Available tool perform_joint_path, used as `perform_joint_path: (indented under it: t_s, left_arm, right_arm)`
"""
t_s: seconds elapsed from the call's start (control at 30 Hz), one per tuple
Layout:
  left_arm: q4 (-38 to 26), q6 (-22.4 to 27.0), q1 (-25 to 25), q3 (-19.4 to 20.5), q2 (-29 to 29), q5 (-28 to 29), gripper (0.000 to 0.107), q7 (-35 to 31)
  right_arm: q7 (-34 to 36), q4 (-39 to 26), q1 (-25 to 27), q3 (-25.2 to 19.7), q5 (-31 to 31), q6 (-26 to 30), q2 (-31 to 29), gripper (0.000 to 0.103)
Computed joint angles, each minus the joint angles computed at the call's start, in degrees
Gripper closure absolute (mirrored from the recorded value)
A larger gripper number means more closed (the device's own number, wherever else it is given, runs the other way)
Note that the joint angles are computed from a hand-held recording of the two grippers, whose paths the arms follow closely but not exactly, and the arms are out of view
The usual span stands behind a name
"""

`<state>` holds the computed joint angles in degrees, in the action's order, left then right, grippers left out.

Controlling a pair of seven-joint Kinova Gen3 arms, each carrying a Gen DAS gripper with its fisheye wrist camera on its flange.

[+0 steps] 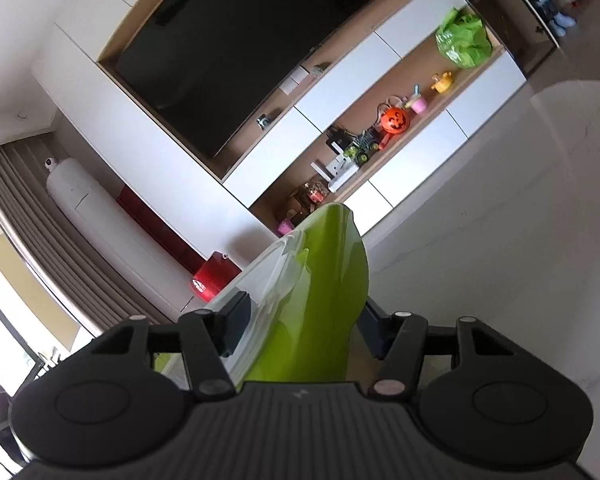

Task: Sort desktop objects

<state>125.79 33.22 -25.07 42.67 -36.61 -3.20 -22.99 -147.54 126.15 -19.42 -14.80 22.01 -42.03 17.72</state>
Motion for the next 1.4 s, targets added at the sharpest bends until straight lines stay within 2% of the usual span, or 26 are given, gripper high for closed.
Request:
perform_joint_path:
  t_s: [0.07, 0.13, 0.2, 0.3, 0.33, 0.37, 0.4, 0.47, 0.57, 0.63, 0.7, 0.73, 0.77, 0.8, 0.87, 0.93, 1.07, 1.17, 1.27, 1.33, 1.4]
  left_arm:
    - [-0.3, 1.1, 0.9, -0.1, -0.7, 0.1, 0.031, -0.2]
    - [-0.7, 2.1, 0.5, 0.8, -1.4, 0.3, 0.024, 0.0]
    - [-0.2, 2.0, 0.4, 0.4, -1.5, 1.1, 0.02, 0.4]
    - [2.6, -1.0, 2.6, -3.2, -1.6, 2.8, 0.017, 0.8]
    - [3.5, -1.9, 3.3, -4.3, -1.7, 3.5, 0.015, 1.2]
    - [4.1, -2.4, 4.1, -5.6, -1.5, 3.9, 0.014, 1.2]
    - [4.4, -2.6, 5.0, -6.7, -1.2, 4.1, 0.014, 1.0]
    - [4.8, -3.1, 6.8, -8.6, -0.7, 4.2, 0.014, 0.5]
    - [4.8, -3.6, 8.8, -10.1, -0.5, 4.1, 0.013, -0.2]
    - [4.5, -3.5, 8.5, -9.4, -0.7, 3.8, 0.012, 0.0]
    - [4.6, -4.0, 6.8, -7.9, -1.2, 3.5, 0.011, 0.7]
    - [4.6, -4.3, 5.8, -7.0, -1.2, 3.3, 0.011, 1.0]
    - [4.2, -4.2, 4.6, -6.0, -0.9, 2.9, 0.011, 1.1]
    - [3.8, -4.2, 3.5, -5.3, -0.5, 2.4, 0.011, 1.0]
    - [2.9, -4.3, 1.4, -3.9, 0.3, 1.5, 0.011, 0.9]
    - [2.3, -4.3, -0.5, -2.8, 0.1, 0.7, 0.011, 1.2]
    - [3.2, -6.8, -3.8, -0.8, -1.6, -0.1, 0.009, 1.1]
    - [4.0, -8.6, -5.1, 0.1, -2.3, 0.6, 0.009, 0.4]
    - [5.4, -10.1, -4.0, -1.3, -3.1, 2.7, 0.009, 0.3]
    - [5.0, -8.2, -4.0, -1.5, -4.9, 4.2, 0.009, 0.5]
    - [3.0, -3.5, -7.0, 1.4, -9.0, 3.8, 0.009, 1.4]
  right_arm:
    - [-0.1, 0.0, 0.7, -0.4, 2.2, -0.7, 0.0, 0.056]
    - [0.8, -0.2, -0.8, 0.9, 2.3, -0.1, -0.5, 0.056]
    - [-2.0, -1.1, 1.6, -1.1, 5.7, 0.4, 0.2, 0.056]
    - [-2.5, -1.3, 1.2, -0.9, 7.0, 0.5, 0.3, 0.053]
    - [-2.6, -1.4, 1.2, -0.9, 7.3, 0.9, 0.0, 0.044]
    - [-1.8, -1.3, 1.3, -1.5, 6.8, 1.3, -0.2, 0.029]
    - [-0.6, -0.7, 0.5, -1.0, 5.3, 0.7, -0.5, 0.024]
    - [1.7, 0.9, -1.9, 1.0, 1.2, -1.6, -1.0, 0.02]
    - [1.0, 1.7, -0.7, 0.1, -1.2, -3.7, -0.1, 0.02]
    - [2.4, 2.4, -2.1, 0.8, -5.5, -3.8, -0.3, 0.02]
    - [2.2, 2.4, -2.9, 1.6, -6.8, -3.4, -0.3, 0.022]
    - [2.0, 2.0, -1.9, 0.6, -6.1, -2.9, -0.2, 0.03]
    - [2.5, 1.5, -1.4, -0.1, -5.7, -1.9, -0.2, 0.042]
    - [3.8, 1.1, -2.0, 0.0, -6.2, -0.5, -0.6, 0.043]
    - [7.2, 1.8, -5.3, 1.8, -10.0, -0.4, -1.1, 0.043]
    - [9.0, 2.4, -6.4, 1.5, -13.6, -1.3, -0.9, 0.043]
    - [8.8, 2.9, -5.0, -0.7, -13.1, -1.9, -0.4, 0.045]
    - [13.3, 4.4, -9.1, 1.2, -17.9, -4.8, -0.2, 0.047]
    - [16.4, 5.4, -11.5, 1.4, -23.5, -7.9, 0.5, 0.048]
    - [16.8, 5.5, -11.7, 1.4, -24.4, -8.5, 0.7, 0.047]
    - [16.7, 5.6, -11.7, 1.3, -25.1, -8.2, 0.6, 0.04]
